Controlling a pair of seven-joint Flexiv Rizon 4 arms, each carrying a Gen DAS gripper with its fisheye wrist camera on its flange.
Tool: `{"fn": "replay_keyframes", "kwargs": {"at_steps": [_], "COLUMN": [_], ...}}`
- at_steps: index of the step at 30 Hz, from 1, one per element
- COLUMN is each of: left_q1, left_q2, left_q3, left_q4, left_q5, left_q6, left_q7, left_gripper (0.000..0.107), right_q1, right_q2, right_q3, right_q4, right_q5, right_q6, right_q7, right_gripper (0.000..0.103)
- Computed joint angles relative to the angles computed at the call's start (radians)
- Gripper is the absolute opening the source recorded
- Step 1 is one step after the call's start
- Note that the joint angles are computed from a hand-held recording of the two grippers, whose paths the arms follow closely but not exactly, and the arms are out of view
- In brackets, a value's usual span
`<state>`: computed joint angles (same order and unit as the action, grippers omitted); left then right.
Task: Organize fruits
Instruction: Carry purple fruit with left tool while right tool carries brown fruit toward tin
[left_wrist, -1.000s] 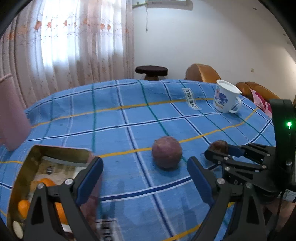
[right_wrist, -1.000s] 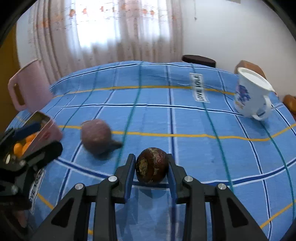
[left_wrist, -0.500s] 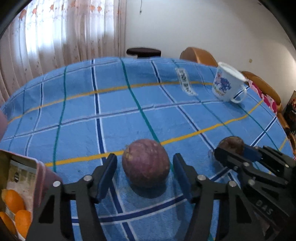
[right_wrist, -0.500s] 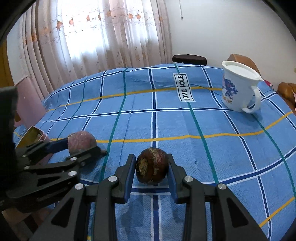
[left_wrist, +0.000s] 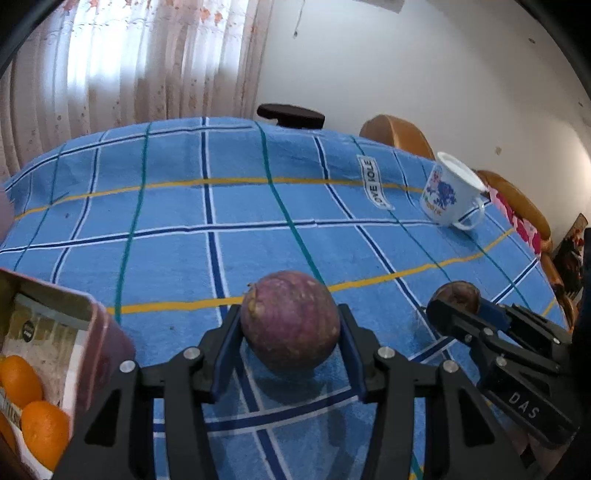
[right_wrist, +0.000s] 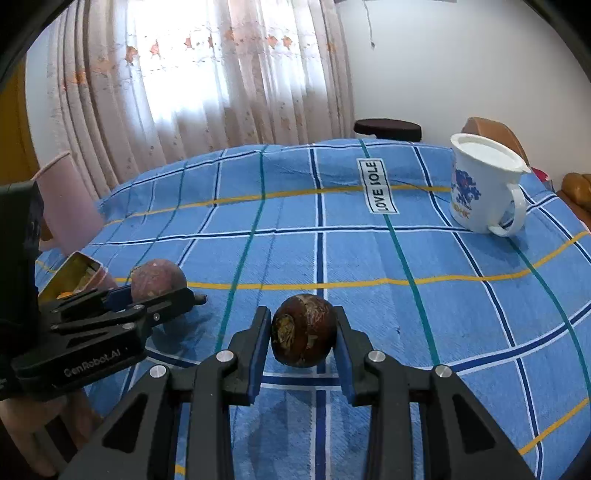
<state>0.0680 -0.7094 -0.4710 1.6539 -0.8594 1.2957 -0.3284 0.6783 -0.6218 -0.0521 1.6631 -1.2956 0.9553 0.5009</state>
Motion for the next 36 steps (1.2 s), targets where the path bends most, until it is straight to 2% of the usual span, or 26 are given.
{"fn": "replay_keyframes", "kwargs": {"at_steps": [6, 10, 14, 18, 26, 36], "left_q1": [0.078, 0.157, 0.252, 0.348, 0.433, 0.486], "left_q2": [0.019, 0.014, -0.021, -0.078, -0.155, -0.221], "left_q3": [-0.141, -0.284, -0.439, -0.584, -0.693, -0.736], "left_q4": [0.07, 0.114, 0.152, 0.192, 0.24, 0.274], "left_q5": [-0.119, -0.198, -0.194, -0.133, 0.035, 0.239], "left_q6": [0.125, 0.237, 0.349, 0.455, 0.556, 0.622], "left_q7": [0.152, 0.273, 0.328, 0.344, 0.286, 0.181], "left_gripper": [0.051, 0.051, 0.051, 0.051, 0.051, 0.051], "right_q1": [0.008, 0.013, 0.009, 0.009, 0.013, 0.014], "right_q2": [0.008, 0.01, 0.013, 0.021, 0.03, 0.037], "right_q3": [-0.009, -0.001, 0.004, 0.009, 0.024, 0.039], "right_q4": [0.003, -0.001, 0.002, 0.009, 0.015, 0.018], "right_q5": [-0.071, -0.102, -0.136, -0.175, -0.233, -0.287], "right_q6": [-0.007, -0.036, -0.042, -0.061, -0.113, -0.158], "right_q7": [0.032, 0.032, 0.048, 0.075, 0.095, 0.116], "right_gripper": [0.035, 0.035, 0.035, 0.035, 0.035, 0.035]}}
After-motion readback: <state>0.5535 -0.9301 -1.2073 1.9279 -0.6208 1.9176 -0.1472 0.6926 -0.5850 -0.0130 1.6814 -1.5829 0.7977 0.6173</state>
